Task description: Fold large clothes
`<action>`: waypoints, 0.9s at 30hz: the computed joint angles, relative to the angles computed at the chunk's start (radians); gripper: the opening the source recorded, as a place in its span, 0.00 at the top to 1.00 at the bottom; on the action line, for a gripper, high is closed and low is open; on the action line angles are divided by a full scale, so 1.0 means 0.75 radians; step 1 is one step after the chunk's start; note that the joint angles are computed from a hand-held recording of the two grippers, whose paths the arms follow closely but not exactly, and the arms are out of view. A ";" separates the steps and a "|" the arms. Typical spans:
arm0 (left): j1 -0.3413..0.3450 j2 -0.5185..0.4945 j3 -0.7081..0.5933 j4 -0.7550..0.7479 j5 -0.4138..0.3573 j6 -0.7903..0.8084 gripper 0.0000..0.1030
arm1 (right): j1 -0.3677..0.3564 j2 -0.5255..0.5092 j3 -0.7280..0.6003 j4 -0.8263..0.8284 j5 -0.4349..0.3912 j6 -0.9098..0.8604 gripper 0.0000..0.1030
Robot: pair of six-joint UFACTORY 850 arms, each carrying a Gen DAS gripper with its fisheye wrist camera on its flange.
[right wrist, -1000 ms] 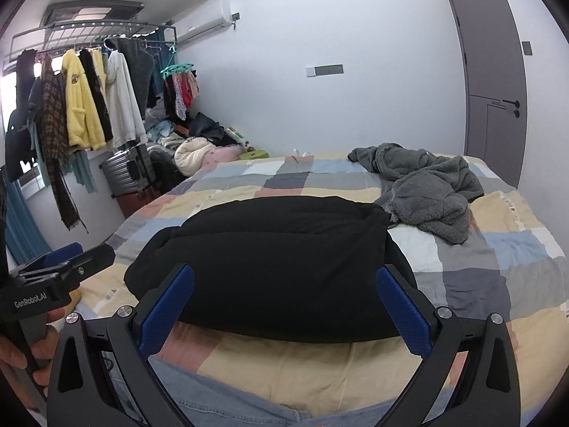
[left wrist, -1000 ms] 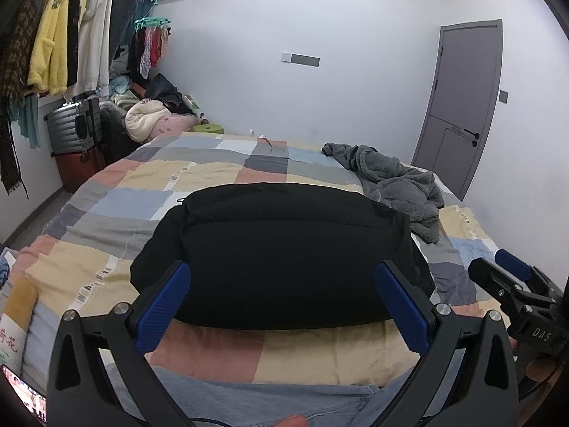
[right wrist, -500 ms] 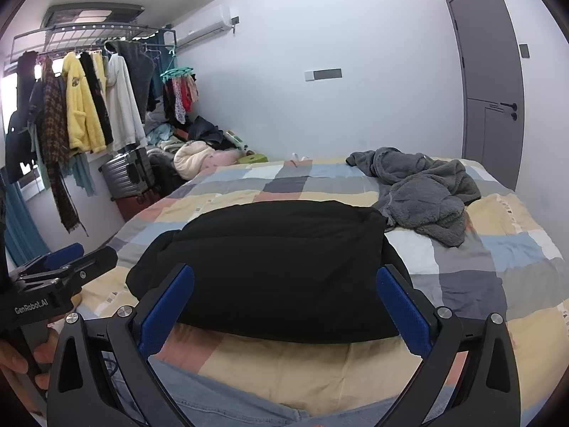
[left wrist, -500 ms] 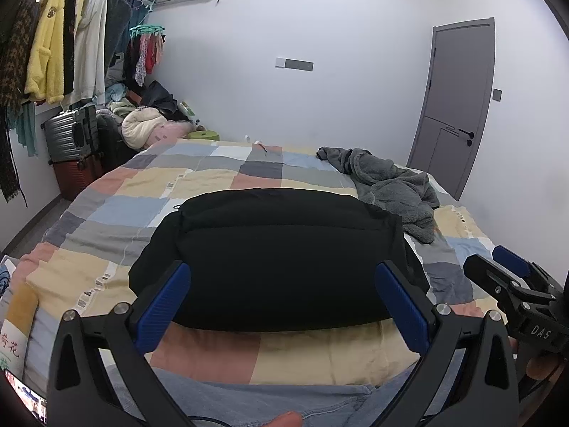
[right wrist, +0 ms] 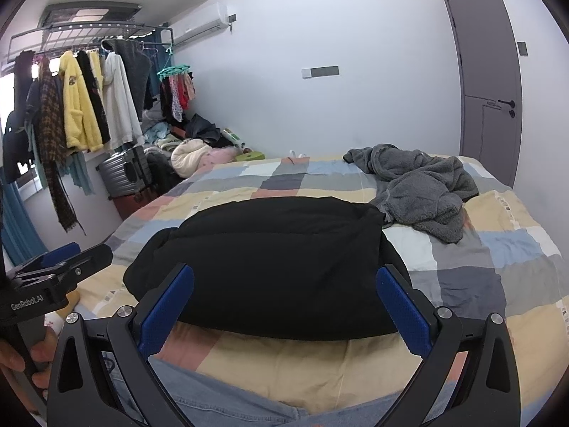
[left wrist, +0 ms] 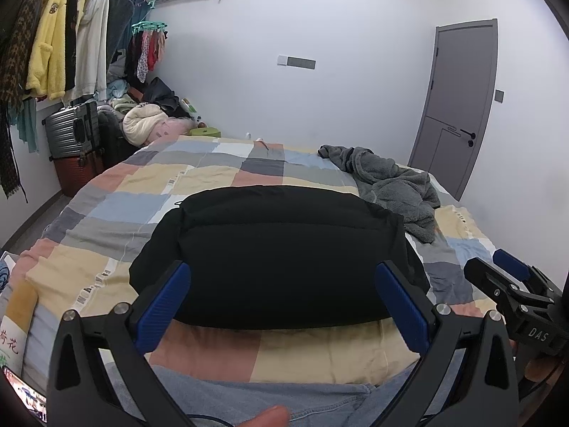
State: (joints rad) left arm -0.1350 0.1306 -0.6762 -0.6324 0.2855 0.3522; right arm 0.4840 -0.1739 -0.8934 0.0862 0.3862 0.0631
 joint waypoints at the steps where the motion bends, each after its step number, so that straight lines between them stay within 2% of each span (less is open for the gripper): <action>1: 0.002 0.001 0.002 0.002 -0.001 -0.001 0.00 | 0.001 0.001 0.004 0.004 0.002 -0.001 0.00; 27: 0.002 -0.003 0.004 -0.035 -0.003 0.021 0.00 | 0.003 0.010 0.017 0.054 -0.006 -0.041 0.00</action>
